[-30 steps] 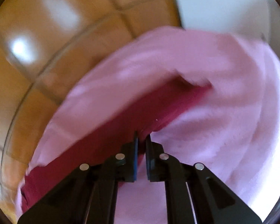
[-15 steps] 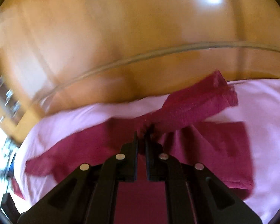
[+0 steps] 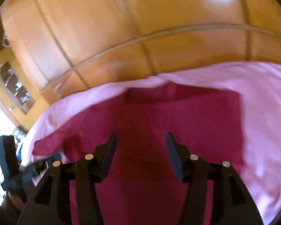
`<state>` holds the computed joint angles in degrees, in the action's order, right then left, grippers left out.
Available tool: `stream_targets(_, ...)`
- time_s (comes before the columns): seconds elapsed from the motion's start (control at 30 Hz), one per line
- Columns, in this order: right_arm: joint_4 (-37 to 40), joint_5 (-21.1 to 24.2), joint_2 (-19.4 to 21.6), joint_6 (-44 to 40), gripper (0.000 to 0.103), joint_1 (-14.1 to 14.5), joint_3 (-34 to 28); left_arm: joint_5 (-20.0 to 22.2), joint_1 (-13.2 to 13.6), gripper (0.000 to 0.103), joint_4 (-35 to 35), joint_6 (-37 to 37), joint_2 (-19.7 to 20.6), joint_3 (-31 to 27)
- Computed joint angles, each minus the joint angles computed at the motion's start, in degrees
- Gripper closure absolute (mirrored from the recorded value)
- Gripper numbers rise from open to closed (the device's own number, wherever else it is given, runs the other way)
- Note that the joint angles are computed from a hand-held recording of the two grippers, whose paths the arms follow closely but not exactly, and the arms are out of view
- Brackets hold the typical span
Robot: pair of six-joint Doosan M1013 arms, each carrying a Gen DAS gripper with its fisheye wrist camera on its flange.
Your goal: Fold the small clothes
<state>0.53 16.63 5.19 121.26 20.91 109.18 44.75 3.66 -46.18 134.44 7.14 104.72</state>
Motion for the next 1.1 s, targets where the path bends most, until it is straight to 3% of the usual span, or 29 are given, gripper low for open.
stream_targets(0.2,-12.11,1.87,-4.78,16.19,0.048,-1.59,6.61,0.22,-1.74,0.069,5.16,-10.0,5.14,-5.06)
stream_targets(0.3,-13.4,2.38,-5.6,19.27,0.048,-2.8,7.78,0.92,-2.39,0.069,8.38,-16.48,7.85,-7.66)
stream_targets(0.43,-15.37,0.72,-4.65,21.39,0.049,-3.55,6.58,2.47,-3.08,0.069,8.14,-18.92,10.1,-10.1)
stream_targets(0.47,-14.44,-0.13,-4.98,20.04,0.049,-3.92,7.05,2.61,-3.33,0.075,8.32,-18.85,10.37,-10.4)
stream_targets(0.5,-13.89,-0.8,-4.33,19.15,0.049,-3.98,6.24,2.07,-3.74,0.088,9.52,-19.07,10.58,-10.65)
stream_targets(0.6,-13.88,-1.56,-1.97,17.71,0.049,-3.8,3.76,-1.3,-4.09,0.091,9.8,-18.33,9.29,-9.22)
stream_targets(0.67,-19.22,-0.09,0.03,21.42,0.048,-3.22,1.91,-3.72,-3.79,0.091,9.0,-16.72,8.0,-7.76)
stream_targets(0.73,-29.09,6.44,2.76,28.81,0.045,-2.08,-0.26,-6.04,-4.7,0.091,15.63,-20.33,7.58,-7.09)
stream_targets(0.8,-28.81,11.11,5.78,29.07,0.044,-1.9,-1.67,-6.7,-5.67,0.09,21.71,-21.97,8.4,-6.85)
stream_targets(0.87,-34.46,10.23,6.0,33.74,0.043,-1.22,-0.81,-10.74,-6.43,0.088,23.53,-20.54,7.79,-5.02)
stream_targets(0.93,-36.23,10.75,6.0,35.17,0.043,-0.93,-0.74,-12.39,-7.27,0.088,27.25,-23.67,7.25,-4.41)
stream_targets(1.0,-37.17,10.35,5.88,36.05,0.042,-0.96,-0.41,-12.62,-7.11,0.085,26.48,-24.36,7.18,-4.34)
stream_targets(1.1,-38.47,10.87,6.04,36.76,0.041,-0.77,-0.48,-12.06,-5.25,0.075,19.31,-20.71,6.38,-3.49)
